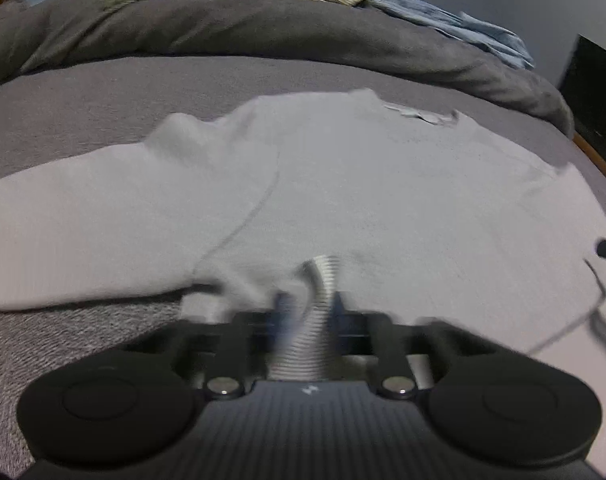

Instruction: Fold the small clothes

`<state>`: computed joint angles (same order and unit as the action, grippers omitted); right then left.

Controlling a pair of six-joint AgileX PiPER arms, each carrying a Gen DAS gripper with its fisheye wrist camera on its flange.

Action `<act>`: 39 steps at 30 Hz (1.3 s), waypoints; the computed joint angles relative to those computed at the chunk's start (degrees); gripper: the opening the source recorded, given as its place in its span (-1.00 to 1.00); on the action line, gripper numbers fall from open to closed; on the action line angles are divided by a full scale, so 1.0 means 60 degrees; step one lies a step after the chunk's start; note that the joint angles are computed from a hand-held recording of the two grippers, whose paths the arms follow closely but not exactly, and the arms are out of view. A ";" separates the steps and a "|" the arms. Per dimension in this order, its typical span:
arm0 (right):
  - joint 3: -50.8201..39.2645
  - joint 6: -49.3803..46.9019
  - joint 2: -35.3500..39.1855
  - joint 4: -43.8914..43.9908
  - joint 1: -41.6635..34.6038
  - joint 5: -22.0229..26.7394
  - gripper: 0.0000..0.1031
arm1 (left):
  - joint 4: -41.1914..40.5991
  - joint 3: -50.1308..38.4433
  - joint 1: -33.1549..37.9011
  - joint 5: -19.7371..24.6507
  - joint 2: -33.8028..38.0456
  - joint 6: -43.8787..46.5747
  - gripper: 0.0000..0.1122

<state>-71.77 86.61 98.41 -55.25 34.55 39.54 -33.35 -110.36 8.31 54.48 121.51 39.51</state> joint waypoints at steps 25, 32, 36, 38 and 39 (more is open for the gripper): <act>-0.0342 0.0004 0.0542 0.0537 -0.0805 0.1279 0.17 | 0.1710 0.0650 -0.0059 -0.1033 -0.0537 -0.0897 -0.69; 0.0400 0.2406 0.0071 -0.1475 -0.0519 0.1208 0.43 | -0.0636 0.0882 0.0929 -0.0734 -0.0703 0.0675 -0.04; 0.0584 0.2890 -0.0027 -0.1866 -0.0303 0.1340 0.57 | -0.1549 0.0830 0.1699 -0.0884 -0.0664 0.1101 0.29; 0.0582 0.3045 0.0029 -0.2058 -0.0282 0.1331 0.68 | -0.1478 0.0627 0.2052 -0.0976 -0.0504 0.0526 0.30; 0.0549 0.3115 0.0073 -0.2089 -0.0171 0.1428 0.73 | -0.1392 0.0513 0.2232 -0.1004 -0.0394 0.0134 0.30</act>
<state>-68.48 105.30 98.85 -67.78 33.52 48.11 -41.70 -107.28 21.70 48.45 119.14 40.31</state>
